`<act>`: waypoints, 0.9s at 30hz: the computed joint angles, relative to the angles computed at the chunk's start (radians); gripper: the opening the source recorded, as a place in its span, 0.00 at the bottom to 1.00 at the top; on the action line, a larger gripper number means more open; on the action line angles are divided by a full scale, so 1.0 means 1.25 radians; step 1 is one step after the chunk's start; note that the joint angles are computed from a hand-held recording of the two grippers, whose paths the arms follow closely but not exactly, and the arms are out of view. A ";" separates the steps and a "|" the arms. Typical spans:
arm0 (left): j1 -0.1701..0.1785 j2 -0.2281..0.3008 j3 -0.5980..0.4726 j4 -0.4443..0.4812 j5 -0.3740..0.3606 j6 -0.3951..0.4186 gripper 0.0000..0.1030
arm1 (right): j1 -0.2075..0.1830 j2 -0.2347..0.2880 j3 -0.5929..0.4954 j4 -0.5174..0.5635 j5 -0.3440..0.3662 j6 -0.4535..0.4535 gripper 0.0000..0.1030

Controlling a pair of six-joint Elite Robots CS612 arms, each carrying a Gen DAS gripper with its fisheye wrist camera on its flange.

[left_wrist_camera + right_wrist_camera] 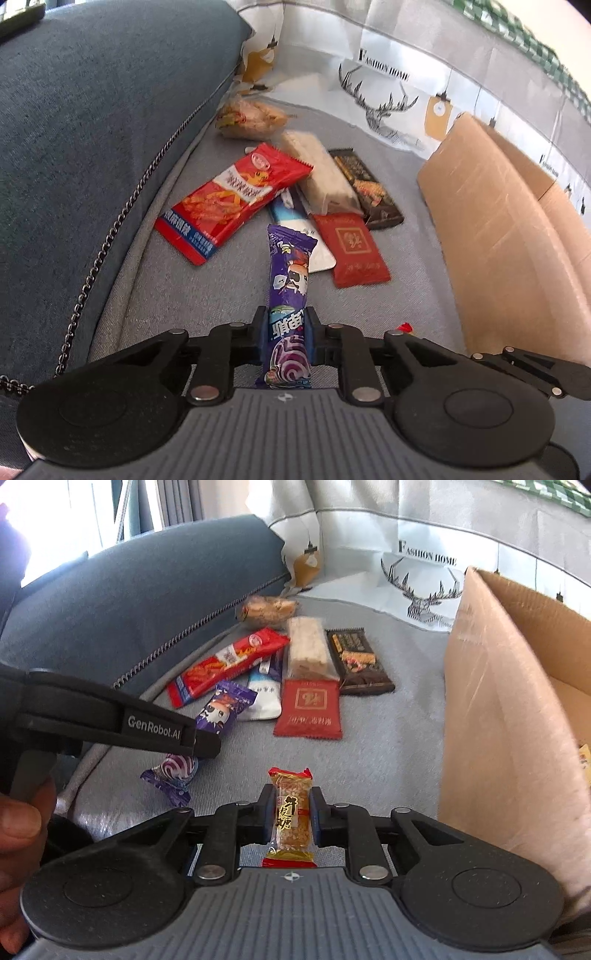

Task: Organize snacks
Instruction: 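Grasp the purple candy bar with left tool while right tool grasps red-wrapped pastry, then carry the purple bar with left tool while right tool carries pastry to box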

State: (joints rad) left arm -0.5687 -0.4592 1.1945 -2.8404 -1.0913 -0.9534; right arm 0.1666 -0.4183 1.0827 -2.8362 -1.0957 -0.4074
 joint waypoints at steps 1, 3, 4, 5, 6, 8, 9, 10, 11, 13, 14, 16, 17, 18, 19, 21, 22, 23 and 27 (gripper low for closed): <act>-0.001 -0.001 0.006 -0.017 0.005 0.002 0.20 | -0.001 -0.001 0.003 -0.011 0.003 0.003 0.19; -0.004 -0.004 0.020 -0.060 0.015 0.006 0.20 | -0.003 -0.004 0.010 -0.035 0.010 0.010 0.19; -0.005 -0.005 0.027 -0.085 0.020 0.010 0.20 | -0.004 -0.006 0.013 -0.046 0.014 0.013 0.19; -0.007 -0.006 0.035 -0.112 0.026 0.014 0.20 | -0.006 -0.008 0.017 -0.057 0.020 0.015 0.19; -0.009 -0.007 0.042 -0.136 0.032 0.017 0.20 | -0.007 -0.010 0.020 -0.068 0.024 0.019 0.19; -0.012 -0.008 0.053 -0.180 0.041 0.024 0.20 | -0.009 -0.015 0.030 -0.095 0.033 0.029 0.19; -0.014 -0.009 0.057 -0.196 0.046 0.027 0.20 | -0.011 -0.018 0.036 -0.109 0.038 0.033 0.19; -0.015 -0.009 0.061 -0.212 0.051 0.031 0.20 | -0.013 -0.022 0.041 -0.123 0.043 0.040 0.19; -0.016 -0.009 0.063 -0.222 0.054 0.034 0.20 | -0.014 -0.025 0.047 -0.139 0.048 0.046 0.19; -0.018 -0.010 0.066 -0.237 0.058 0.040 0.20 | -0.019 -0.032 0.059 -0.175 0.063 0.059 0.19; -0.018 -0.010 0.066 -0.242 0.058 0.043 0.20 | -0.022 -0.036 0.064 -0.194 0.071 0.066 0.19; -0.019 -0.010 0.065 -0.247 0.059 0.049 0.20 | -0.029 -0.042 0.070 -0.231 0.082 0.085 0.19; -0.019 -0.010 0.064 -0.249 0.060 0.053 0.20 | -0.033 -0.044 0.072 -0.251 0.086 0.097 0.19; -0.020 -0.010 0.065 -0.252 0.060 0.056 0.20 | -0.038 -0.047 0.073 -0.273 0.091 0.111 0.19; -0.020 -0.010 0.066 -0.256 0.059 0.058 0.20 | -0.043 -0.048 0.072 -0.295 0.095 0.125 0.19; -0.021 -0.011 0.066 -0.259 0.059 0.060 0.20 | -0.054 -0.049 0.067 -0.337 0.097 0.155 0.19; -0.020 -0.010 0.066 -0.262 0.058 0.061 0.20 | -0.060 -0.049 0.064 -0.356 0.093 0.169 0.19; -0.020 -0.010 0.067 -0.264 0.057 0.061 0.20 | -0.065 -0.048 0.061 -0.372 0.087 0.179 0.19; -0.021 -0.009 0.066 -0.268 0.057 0.065 0.20 | -0.084 -0.037 0.038 -0.416 0.041 0.192 0.19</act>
